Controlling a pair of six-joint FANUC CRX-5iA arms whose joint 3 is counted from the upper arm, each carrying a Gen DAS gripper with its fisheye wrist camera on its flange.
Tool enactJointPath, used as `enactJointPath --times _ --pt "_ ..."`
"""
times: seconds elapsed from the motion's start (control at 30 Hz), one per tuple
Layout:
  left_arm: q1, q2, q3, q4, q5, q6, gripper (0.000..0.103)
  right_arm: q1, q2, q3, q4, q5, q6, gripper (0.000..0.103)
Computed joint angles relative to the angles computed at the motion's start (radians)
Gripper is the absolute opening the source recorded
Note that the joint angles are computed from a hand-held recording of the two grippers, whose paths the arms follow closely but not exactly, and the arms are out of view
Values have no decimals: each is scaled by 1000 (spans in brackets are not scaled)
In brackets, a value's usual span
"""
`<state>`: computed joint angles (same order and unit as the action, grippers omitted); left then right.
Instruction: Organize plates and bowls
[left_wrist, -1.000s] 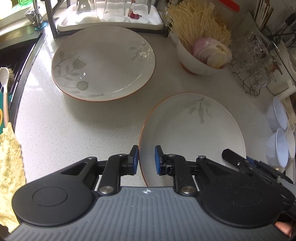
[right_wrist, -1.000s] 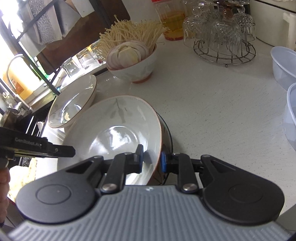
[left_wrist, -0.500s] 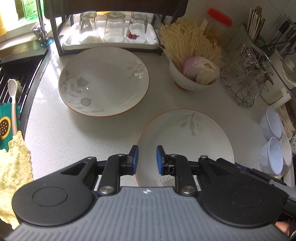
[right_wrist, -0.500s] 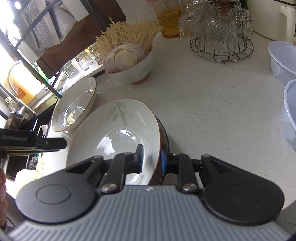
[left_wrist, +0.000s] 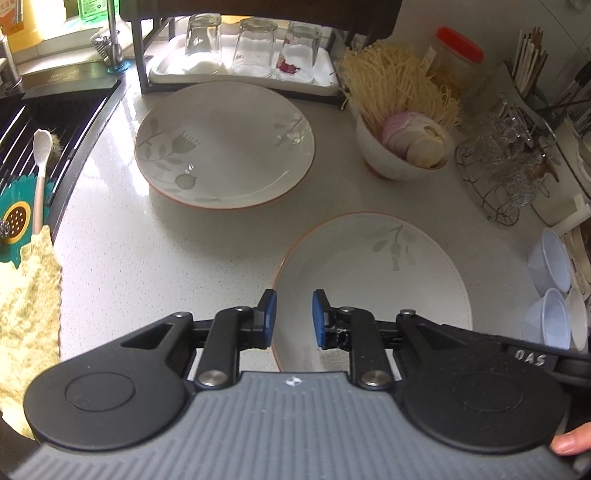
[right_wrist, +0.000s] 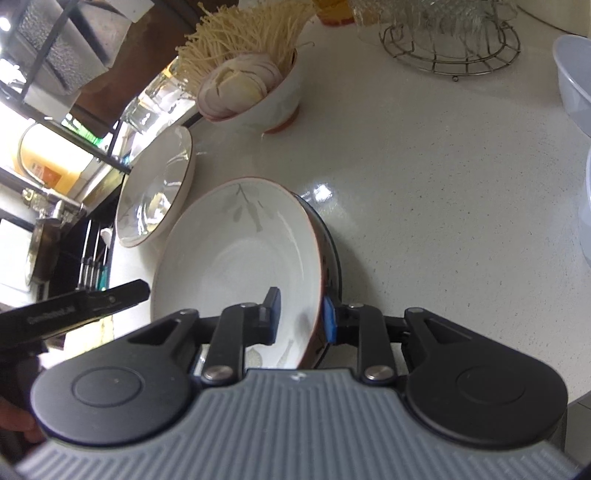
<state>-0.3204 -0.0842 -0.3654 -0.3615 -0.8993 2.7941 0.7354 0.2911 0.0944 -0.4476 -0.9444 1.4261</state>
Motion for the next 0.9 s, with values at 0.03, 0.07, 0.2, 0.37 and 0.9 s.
enactJointPath --times 0.03,0.07,0.2,0.37,0.9 --pt "-5 6 0 -7 -2 8 24 -6 8 13 -8 -17 10 27" --pt "-8 18 6 -9 -13 15 24 -12 15 25 -17 -34 24 27" --pt "-8 31 -8 -12 -4 56 24 -67 35 65 -105 -105 69 27" --pt "-17 49 -6 -16 -7 76 24 -97 36 79 -150 -137 85 29" --pt "-62 35 48 -83 -69 184 24 -130 -23 54 -128 -78 221 29"
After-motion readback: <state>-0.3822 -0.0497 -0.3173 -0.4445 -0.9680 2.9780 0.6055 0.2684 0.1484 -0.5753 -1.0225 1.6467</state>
